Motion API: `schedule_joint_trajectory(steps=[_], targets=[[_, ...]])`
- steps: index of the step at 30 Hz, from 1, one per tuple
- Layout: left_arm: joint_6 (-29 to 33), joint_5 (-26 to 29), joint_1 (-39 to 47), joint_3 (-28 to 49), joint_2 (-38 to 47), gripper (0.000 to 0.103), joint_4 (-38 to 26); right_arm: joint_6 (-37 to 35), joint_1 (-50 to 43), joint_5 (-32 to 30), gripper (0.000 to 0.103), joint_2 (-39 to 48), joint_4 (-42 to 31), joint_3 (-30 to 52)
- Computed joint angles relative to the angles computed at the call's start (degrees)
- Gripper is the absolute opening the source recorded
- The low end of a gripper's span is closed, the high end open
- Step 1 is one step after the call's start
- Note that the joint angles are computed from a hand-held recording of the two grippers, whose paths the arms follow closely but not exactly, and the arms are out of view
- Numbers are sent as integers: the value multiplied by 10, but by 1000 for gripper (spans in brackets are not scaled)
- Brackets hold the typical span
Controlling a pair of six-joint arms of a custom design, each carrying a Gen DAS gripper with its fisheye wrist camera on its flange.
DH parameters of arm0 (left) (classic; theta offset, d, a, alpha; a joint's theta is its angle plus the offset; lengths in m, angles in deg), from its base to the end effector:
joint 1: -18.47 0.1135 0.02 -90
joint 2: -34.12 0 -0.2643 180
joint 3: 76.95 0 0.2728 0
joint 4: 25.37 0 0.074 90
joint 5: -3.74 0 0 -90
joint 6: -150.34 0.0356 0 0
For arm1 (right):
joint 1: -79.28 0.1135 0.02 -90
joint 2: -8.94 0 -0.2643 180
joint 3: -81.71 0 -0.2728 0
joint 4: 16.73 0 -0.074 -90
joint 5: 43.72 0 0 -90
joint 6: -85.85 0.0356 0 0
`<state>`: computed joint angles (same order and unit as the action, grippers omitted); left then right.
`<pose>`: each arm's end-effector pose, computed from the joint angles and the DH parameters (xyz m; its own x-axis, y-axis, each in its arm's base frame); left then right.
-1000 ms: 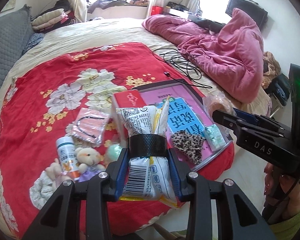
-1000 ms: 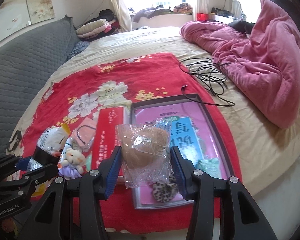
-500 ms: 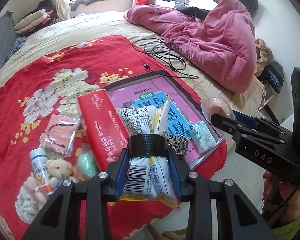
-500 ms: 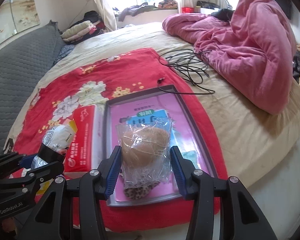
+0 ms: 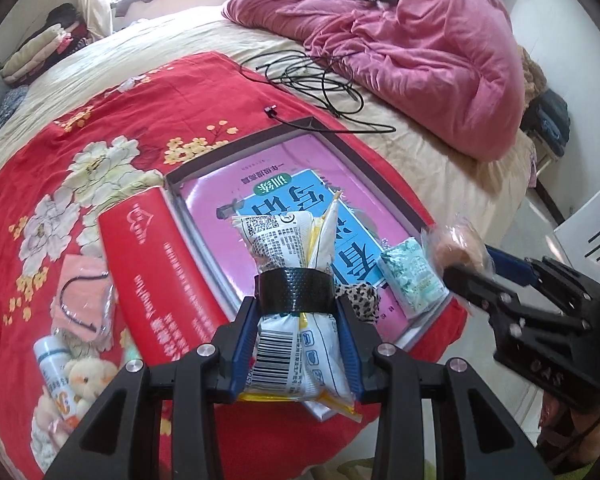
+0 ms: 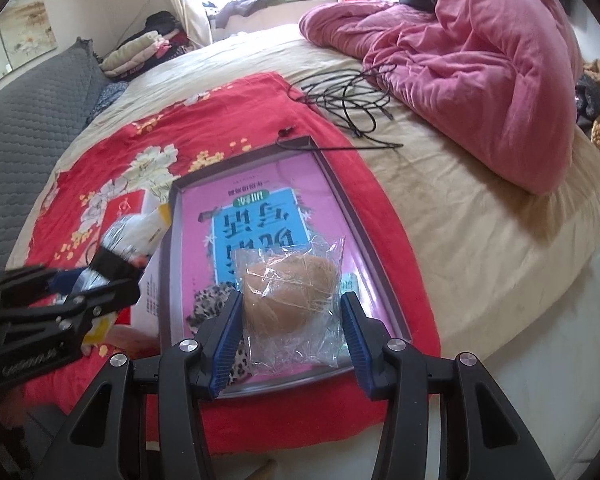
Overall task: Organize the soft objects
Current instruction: 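Carry the snack bar and bagged item over the pink tray, then lower both items onto the tray and open both tools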
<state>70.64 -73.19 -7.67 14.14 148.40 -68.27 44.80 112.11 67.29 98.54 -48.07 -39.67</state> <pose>0.3766 -0.1938 0.1476 -0.7160 0.5454 -0.4357 0.6499 0.7486 -0.1309 0.2606 0.1529 0.1424 -0.7648 0.3444 -0.5445 0.3207 0.9365 0.1418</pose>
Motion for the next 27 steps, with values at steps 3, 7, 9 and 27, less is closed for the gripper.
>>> schedule_joint_trajectory(steps=[3,7,9,27], targets=[[0,-5,-8,33,32,39,-10,-11,-2,-13,50,14,11,1],[4,-13,-15,84,80,39,-29,-41,3,-27,50,63,5,28],[2,-16,-15,113,104,39,-43,-50,6,-34,50,80,7,34],[-6,-18,-19,209,207,39,-80,-63,23,-66,51,208,76,70]])
